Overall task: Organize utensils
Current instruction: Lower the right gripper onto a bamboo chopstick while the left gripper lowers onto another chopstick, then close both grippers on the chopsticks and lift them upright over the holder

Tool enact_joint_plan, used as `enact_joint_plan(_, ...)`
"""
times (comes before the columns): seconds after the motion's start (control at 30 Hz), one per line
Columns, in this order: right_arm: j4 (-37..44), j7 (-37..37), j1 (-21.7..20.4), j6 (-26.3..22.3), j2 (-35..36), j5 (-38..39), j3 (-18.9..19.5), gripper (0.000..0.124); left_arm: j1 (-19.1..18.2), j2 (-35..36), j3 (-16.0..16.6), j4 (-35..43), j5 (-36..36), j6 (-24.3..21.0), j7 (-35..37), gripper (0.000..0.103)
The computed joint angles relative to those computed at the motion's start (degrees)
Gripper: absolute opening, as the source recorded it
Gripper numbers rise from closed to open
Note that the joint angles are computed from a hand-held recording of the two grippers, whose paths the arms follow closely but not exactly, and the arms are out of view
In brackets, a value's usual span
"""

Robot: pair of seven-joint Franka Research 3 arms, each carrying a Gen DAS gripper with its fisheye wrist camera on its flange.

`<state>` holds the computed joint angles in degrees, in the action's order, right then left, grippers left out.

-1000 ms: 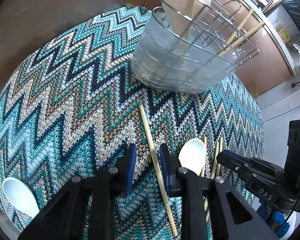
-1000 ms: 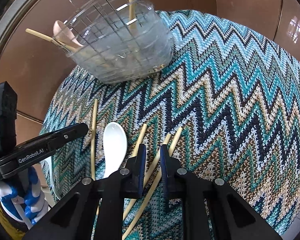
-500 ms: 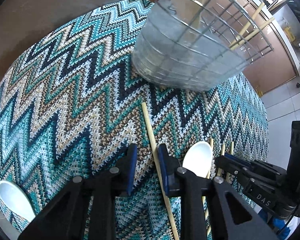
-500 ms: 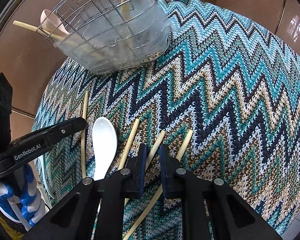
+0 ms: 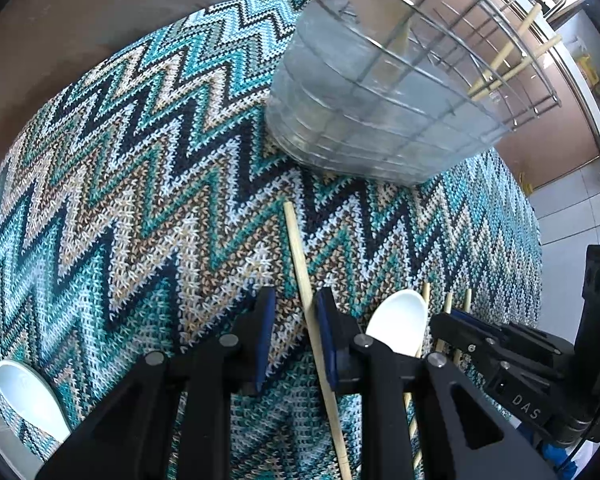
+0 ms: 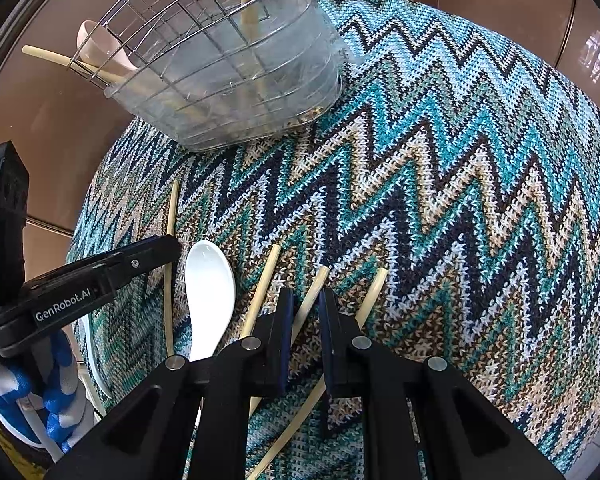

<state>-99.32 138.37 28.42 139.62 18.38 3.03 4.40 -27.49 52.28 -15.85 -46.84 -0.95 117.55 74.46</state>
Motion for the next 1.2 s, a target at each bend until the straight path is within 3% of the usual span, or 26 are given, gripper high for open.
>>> enact_joint_plan(0.13, -0.48, 0.19, 0.17, 0.51, -0.29, -0.29, -0.03, 0.012, -1.23, 0.93, 0.9, 1.72, 1.29, -0.3, -0.97, 0.009)
enact_joint_plan(0.23, -0.67, 0.83, 0.4, 1.35, -0.18, -0.46, -0.1, 0.01, -0.44, -0.79, 0.51, -1.9, 0.77, 2.24, -1.85, 0.008)
enact_joint_plan(0.5, -6.18, 1.45, -0.01, 7.51, -3.38, 1.03, 0.37, 0.007, 4.44, -10.57, -2.35, -19.57, -2.04, 15.35, -0.74, 0.006)
enact_joint_plan(0.67, -7.17, 4.58, 1.13, 8.92, -5.95, -1.7, 0.28, 0.006, 7.94, -17.59, -4.15, -30.01, -4.19, 22.71, 1.82, 0.006)
enact_joint_plan(1.0, -10.88, 15.48, 3.02, 10.26, -13.35, -15.24, 1.78, 0.005, 12.3, -31.16, -6.05, -46.13, -8.76, 35.12, 6.05, 0.005)
enact_joint_plan(1.2, -9.49, 24.22, 2.62, 10.02, -17.15, -30.4, 4.17, 0.005, 14.61, -37.73, -7.87, -51.87, -15.08, 45.28, 12.06, 0.005)
